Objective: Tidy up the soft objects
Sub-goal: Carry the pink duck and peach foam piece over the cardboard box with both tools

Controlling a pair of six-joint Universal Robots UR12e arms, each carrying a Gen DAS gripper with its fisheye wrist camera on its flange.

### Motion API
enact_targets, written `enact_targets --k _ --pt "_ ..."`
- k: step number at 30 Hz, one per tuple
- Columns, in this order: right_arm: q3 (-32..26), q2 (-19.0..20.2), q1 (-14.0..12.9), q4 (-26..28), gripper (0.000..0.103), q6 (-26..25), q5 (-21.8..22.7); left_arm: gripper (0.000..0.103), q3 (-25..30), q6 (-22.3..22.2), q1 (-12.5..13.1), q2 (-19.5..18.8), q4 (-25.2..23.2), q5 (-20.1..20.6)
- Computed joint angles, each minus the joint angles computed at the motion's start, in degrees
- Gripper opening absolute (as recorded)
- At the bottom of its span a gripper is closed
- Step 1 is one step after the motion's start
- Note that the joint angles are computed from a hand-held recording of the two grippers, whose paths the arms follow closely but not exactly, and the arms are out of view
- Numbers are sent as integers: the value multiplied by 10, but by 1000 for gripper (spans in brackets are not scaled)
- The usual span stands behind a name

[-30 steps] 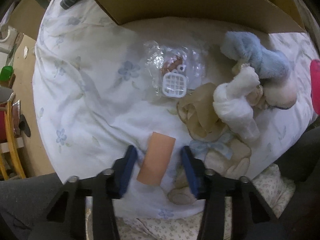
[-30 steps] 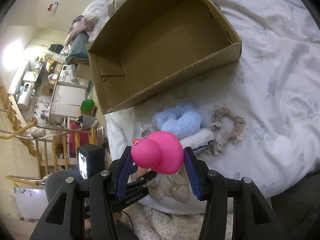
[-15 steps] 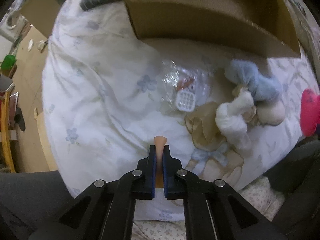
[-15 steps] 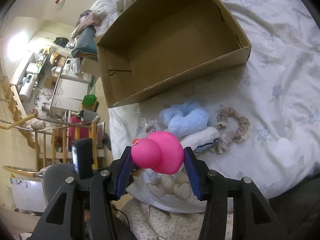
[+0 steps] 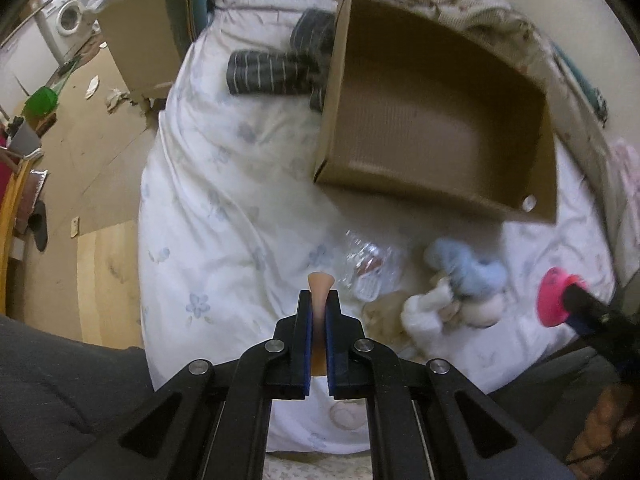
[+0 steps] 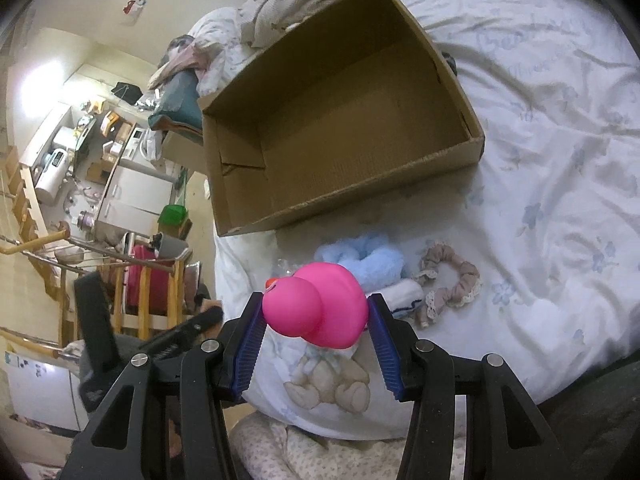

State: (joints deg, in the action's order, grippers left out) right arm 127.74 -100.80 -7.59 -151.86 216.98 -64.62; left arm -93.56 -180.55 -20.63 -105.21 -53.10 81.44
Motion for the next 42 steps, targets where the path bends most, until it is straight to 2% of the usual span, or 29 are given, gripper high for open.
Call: enact_targets --k 4,12,21,30,42 --pt "-12 -3 5 11 54 -16 -12 5 7 -8 3 9 1 -24" --pt "-34 -1 9 34 54 -38 -32 5 35 -10 -2 -2 12 -38" --pt "-70 11 3 49 54 -75 -58 5 94 9 -17 -39 12 -37" --pt "-106 41 -8 51 54 -94 -69 5 155 20 -29 -84 -1 -41" --pt "-125 90 -15 46 54 -96 -72 5 189 31 -42 -126 -6 -24"
